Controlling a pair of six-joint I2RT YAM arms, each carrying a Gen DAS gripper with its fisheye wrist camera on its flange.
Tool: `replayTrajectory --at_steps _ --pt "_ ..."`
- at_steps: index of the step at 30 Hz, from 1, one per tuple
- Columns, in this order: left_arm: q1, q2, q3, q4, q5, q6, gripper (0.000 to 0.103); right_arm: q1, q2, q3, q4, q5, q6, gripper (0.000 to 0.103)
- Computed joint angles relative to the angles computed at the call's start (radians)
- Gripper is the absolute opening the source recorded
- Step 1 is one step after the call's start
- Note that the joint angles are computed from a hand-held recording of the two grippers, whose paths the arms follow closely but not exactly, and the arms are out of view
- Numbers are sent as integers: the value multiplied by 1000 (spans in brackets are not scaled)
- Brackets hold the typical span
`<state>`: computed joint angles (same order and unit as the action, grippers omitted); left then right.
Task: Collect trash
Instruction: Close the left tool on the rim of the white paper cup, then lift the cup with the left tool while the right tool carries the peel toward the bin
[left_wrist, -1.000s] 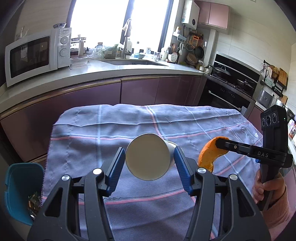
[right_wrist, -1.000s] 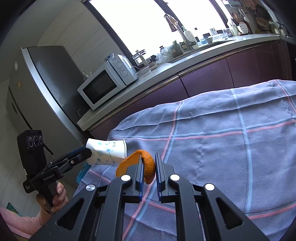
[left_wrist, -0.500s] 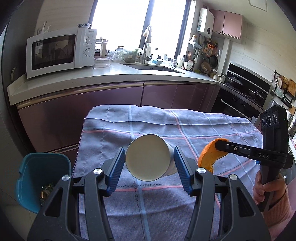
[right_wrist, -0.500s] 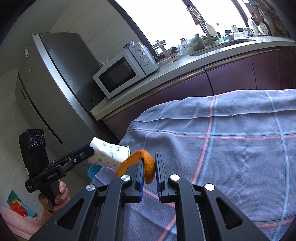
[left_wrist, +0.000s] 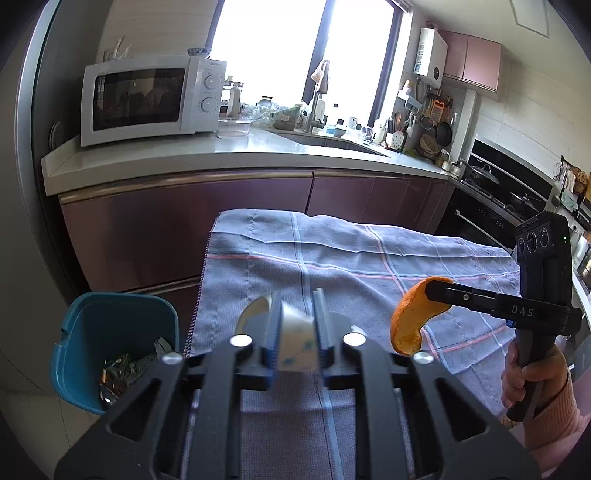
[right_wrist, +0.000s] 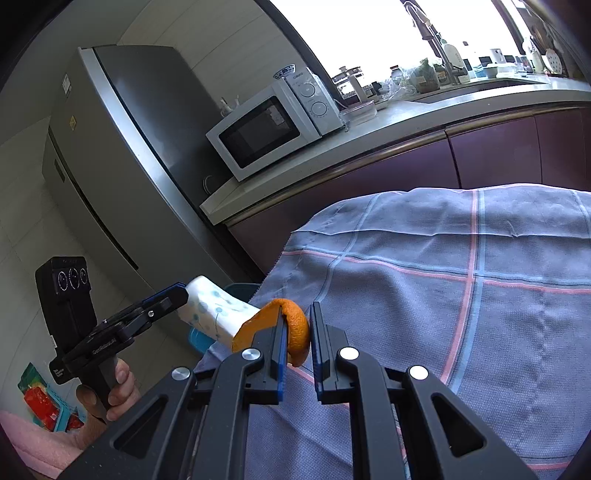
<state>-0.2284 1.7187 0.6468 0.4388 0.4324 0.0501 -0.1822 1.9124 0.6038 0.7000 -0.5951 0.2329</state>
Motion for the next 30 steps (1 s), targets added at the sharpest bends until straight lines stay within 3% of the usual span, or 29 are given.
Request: replayTrajectory --at_steps 3,6,12,14,19,30 --pt "20 36 24 -19 8 9 12 26 12 23 -13 10 1 10" --pt "34 102 62 -58 53 22 19 47 31 47 -29 18 0 10" --pt "65 176 71 -19 65 27 20 74 54 69 -49 27 0 10" --pt "78 159 42 17 69 26 32 77 60 75 -54 29 2 10" --pt "118 121 -17 74 43 34 48 81 71 85 -65 21 -1 10" --pt "194 265 87 -78 137 93 64 105 112 120 -86 19 0 10"
